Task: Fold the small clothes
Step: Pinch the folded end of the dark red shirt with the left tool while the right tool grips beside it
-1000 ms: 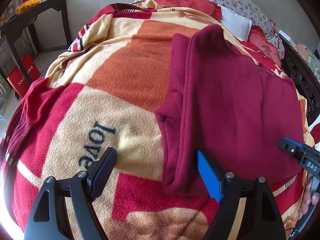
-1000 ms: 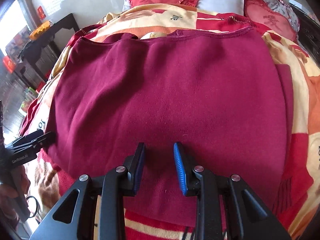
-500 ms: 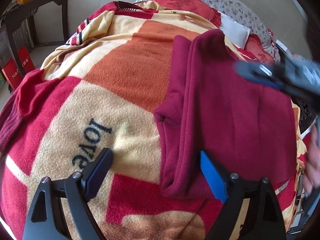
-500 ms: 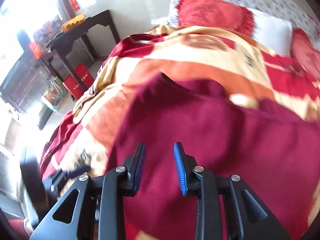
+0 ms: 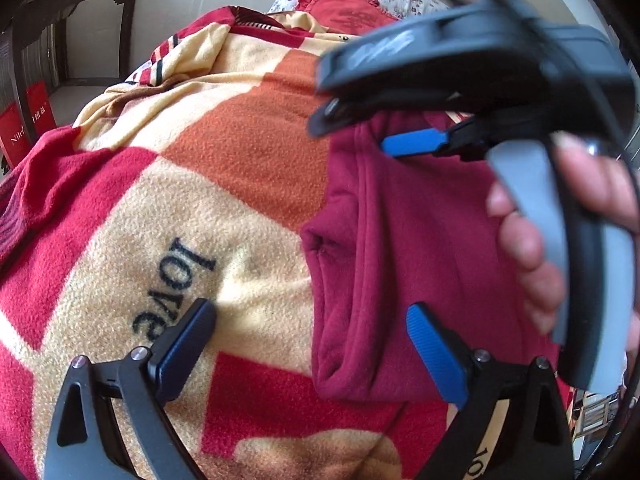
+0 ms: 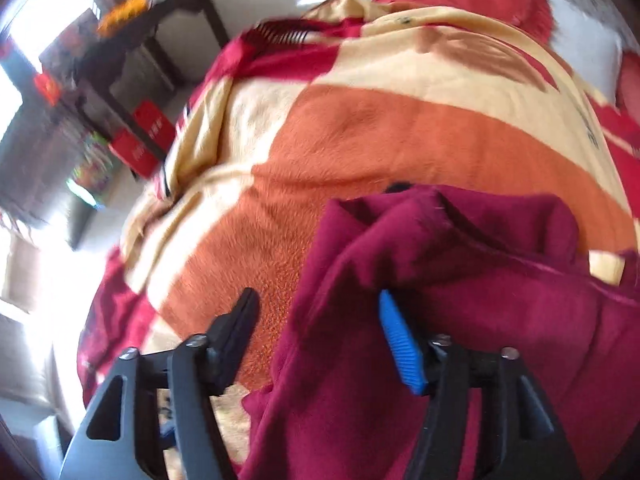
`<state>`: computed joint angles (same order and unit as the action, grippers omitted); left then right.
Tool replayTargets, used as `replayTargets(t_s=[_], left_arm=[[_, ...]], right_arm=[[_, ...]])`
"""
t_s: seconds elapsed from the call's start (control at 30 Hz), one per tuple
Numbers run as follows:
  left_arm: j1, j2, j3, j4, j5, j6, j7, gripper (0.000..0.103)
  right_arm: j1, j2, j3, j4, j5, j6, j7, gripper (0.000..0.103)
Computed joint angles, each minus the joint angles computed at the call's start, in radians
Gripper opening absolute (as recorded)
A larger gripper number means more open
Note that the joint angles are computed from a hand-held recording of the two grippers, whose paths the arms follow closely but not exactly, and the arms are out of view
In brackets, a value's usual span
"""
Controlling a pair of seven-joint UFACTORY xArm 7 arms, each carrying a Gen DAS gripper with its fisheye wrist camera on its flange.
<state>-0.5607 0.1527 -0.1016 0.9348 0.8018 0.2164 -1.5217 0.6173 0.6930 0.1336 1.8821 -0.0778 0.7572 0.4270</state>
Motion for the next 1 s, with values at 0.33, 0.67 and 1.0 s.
replayTargets(t_s=[0.33, 0.67, 1.0], left_arm=[[0.004, 0.015, 0.016, 0.033, -0.043, -0.017, -0.007, 0.099], [-0.015, 0.081, 0.011, 0.095, -0.145, -0.071, 0.128, 0.045], [-0.088, 0.066, 0.103, 0.049, -0.053, -0.152, -0.025, 0.031]], right_arm=[[-0.031, -0.128, 0.018, -0.199, -0.032, -0.118, -0.034, 0.0], [-0.162, -0.338, 0.114, -0.461, 0.197, -0.281, -0.206, 0.0], [-0.137, -0.286, 0.093, -0.397, 0.229, -0.226, -0.189, 0.016]])
